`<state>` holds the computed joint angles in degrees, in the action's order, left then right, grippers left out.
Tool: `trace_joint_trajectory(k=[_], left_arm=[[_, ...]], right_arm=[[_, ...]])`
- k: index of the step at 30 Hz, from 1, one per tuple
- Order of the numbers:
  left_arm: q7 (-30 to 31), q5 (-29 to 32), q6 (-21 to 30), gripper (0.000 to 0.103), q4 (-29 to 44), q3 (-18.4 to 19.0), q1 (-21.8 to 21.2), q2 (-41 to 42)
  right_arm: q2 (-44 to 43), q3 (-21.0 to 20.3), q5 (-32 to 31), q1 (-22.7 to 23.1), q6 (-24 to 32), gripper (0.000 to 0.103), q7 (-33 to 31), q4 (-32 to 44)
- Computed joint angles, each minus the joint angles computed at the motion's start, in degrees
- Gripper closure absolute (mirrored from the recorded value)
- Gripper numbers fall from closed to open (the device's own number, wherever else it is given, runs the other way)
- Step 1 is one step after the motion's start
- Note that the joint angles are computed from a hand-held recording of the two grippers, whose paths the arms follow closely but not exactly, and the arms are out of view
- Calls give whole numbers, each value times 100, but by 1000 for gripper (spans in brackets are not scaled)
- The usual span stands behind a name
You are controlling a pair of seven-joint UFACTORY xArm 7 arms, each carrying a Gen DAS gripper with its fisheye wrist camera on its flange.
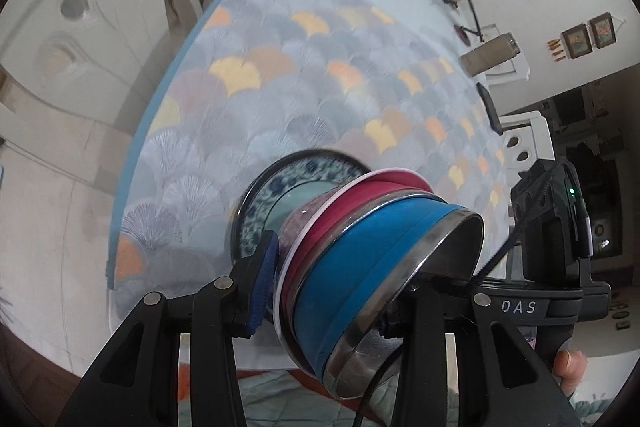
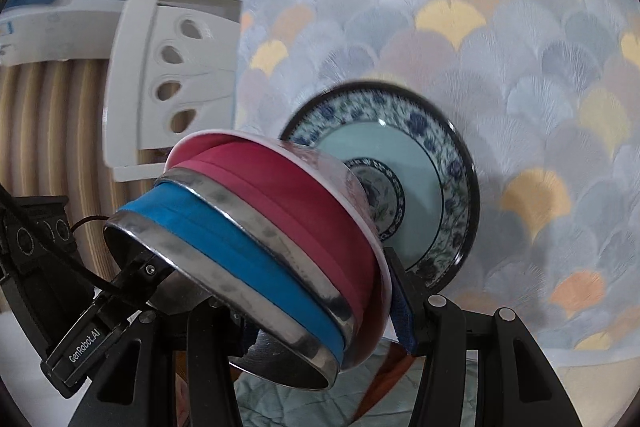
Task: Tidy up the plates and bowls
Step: 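Lower the bowl stack onto the plate stack and open both grippers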
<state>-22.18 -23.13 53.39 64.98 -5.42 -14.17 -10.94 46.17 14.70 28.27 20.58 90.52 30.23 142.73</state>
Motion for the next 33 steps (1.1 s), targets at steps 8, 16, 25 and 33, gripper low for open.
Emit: trace_joint_trajectory(k=[8, 16, 25, 33], left_arm=[[757, -534, 190, 67, 212, 88, 32, 514], [1102, -472, -84, 67, 217, 71, 193, 386], [1671, -639, -1115, 61, -6, 189, 6, -330], [-16, 1705, -1835, 43, -311, -665, 360, -984]], right_arm=[[-498, -144, -1, -98, -583, 52, 266, -1107], [-1066, -366, -496, 4, -1444, 52, 404, -1692], [-1913, -592, -1904, 655, -2235, 37, 308, -1976], [-3000, -625, -3029, 925, -3202, 24, 341, -3239]])
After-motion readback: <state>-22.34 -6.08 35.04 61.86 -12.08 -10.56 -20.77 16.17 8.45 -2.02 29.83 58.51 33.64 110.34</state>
